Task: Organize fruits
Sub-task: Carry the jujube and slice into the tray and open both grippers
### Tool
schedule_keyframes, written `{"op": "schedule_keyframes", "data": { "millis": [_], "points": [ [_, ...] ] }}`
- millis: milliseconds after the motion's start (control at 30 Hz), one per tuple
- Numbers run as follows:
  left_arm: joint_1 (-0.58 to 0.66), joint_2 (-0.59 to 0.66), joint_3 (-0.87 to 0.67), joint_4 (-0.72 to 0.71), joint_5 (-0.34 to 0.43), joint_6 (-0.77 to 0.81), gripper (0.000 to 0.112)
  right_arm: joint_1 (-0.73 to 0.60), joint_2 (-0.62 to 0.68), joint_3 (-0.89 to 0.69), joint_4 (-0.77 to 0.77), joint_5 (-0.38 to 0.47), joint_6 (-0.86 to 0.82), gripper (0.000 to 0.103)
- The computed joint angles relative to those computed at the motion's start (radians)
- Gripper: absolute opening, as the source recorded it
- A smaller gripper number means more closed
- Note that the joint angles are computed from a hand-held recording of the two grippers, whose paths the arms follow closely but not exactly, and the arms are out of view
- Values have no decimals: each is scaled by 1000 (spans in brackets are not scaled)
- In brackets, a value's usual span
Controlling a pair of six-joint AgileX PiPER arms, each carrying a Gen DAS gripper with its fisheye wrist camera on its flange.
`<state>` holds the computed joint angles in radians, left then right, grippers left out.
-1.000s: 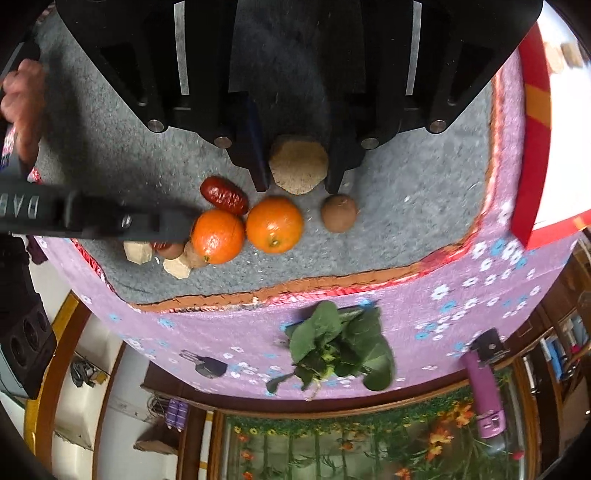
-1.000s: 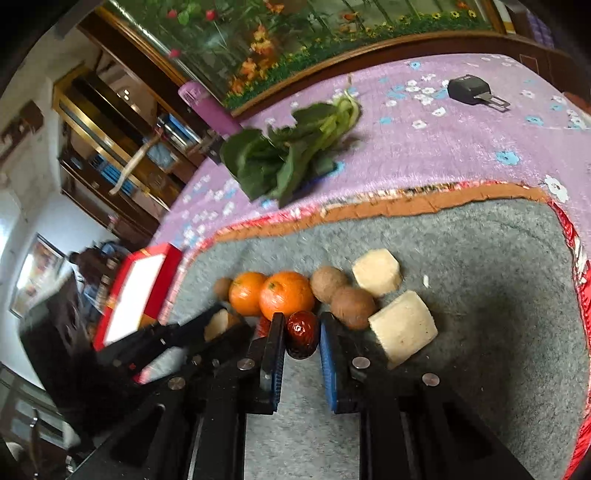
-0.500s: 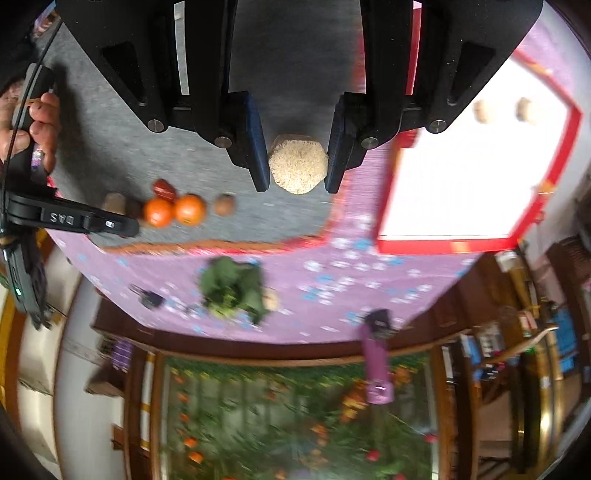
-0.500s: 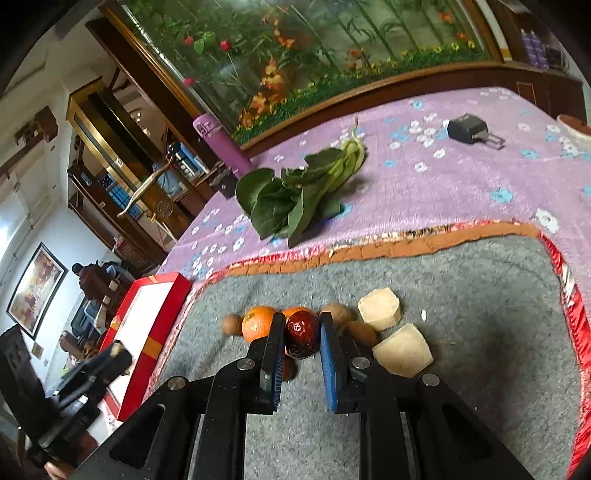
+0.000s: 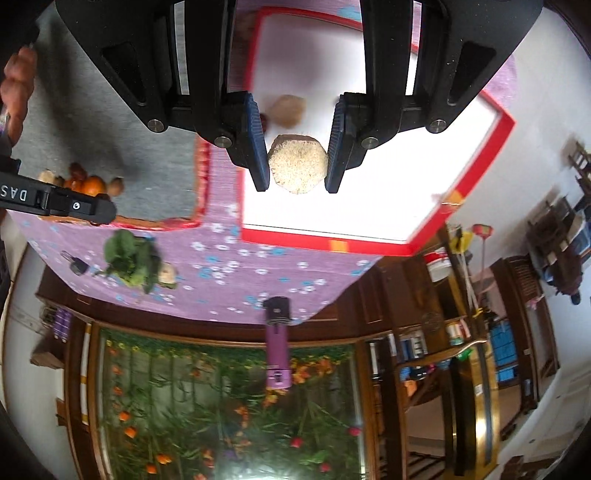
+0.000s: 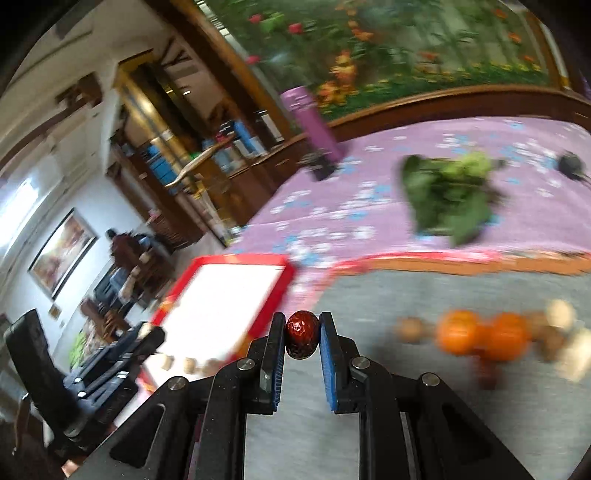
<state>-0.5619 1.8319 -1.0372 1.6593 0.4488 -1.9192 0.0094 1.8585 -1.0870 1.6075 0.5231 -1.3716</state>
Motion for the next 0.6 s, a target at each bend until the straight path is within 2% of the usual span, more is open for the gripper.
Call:
{"op": "schedule_keyframes", "data": {
  "millis": [133, 300, 600],
  "points": [
    [44, 2, 18, 25, 0, -26, 30, 115, 50, -78, 4, -29, 37, 17],
    [97, 23, 18, 28, -12, -28, 30, 231, 142, -204, -80, -50, 150, 17],
    [154, 60, 1, -5, -18, 13, 30, 310, 267, -338, -220, -75, 284, 17]
  ]
}}
